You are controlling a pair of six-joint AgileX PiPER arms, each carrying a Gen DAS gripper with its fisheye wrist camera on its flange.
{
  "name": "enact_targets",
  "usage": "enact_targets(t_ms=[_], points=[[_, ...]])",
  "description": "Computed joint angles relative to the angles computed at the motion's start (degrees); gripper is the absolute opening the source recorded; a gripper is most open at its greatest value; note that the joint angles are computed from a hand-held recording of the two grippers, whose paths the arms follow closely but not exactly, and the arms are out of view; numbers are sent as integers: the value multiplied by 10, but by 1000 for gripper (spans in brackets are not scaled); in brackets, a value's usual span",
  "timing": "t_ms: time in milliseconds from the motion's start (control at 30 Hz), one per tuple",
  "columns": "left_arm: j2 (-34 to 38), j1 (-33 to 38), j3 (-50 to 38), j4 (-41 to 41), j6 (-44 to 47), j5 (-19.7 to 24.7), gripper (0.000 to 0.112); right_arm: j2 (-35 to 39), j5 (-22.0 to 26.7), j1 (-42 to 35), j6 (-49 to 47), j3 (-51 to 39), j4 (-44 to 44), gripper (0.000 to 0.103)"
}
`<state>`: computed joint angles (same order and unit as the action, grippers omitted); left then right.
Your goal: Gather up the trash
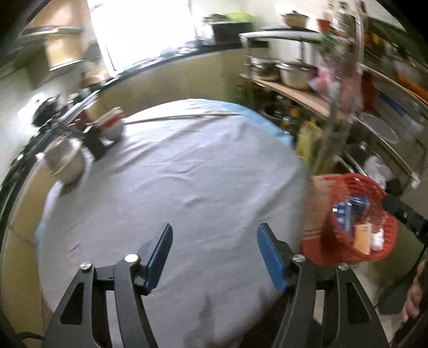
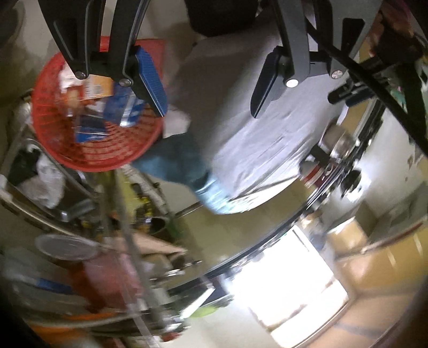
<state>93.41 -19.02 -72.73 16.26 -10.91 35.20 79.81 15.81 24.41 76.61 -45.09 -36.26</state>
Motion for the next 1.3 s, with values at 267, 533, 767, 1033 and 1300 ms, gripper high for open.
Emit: enact_targets(t_ms=[267, 533, 767, 1033, 1300], points=[[-105, 110, 105, 18, 8, -55, 77, 98, 90, 155, 30, -139, -41, 69], [-164, 208, 160, -4, 39, -68, 77, 182, 162, 239, -22, -279, -29, 69], [-184, 287, 166, -49, 75, -65, 77, 240, 214, 283, -61, -389, -23, 69], [-195, 327, 166, -47, 67, -69, 77, 271, 279, 342, -60, -450, -80, 69], [-185, 332, 159, -30, 45, -61, 77, 292, 306, 366, -61, -478, -119, 69]])
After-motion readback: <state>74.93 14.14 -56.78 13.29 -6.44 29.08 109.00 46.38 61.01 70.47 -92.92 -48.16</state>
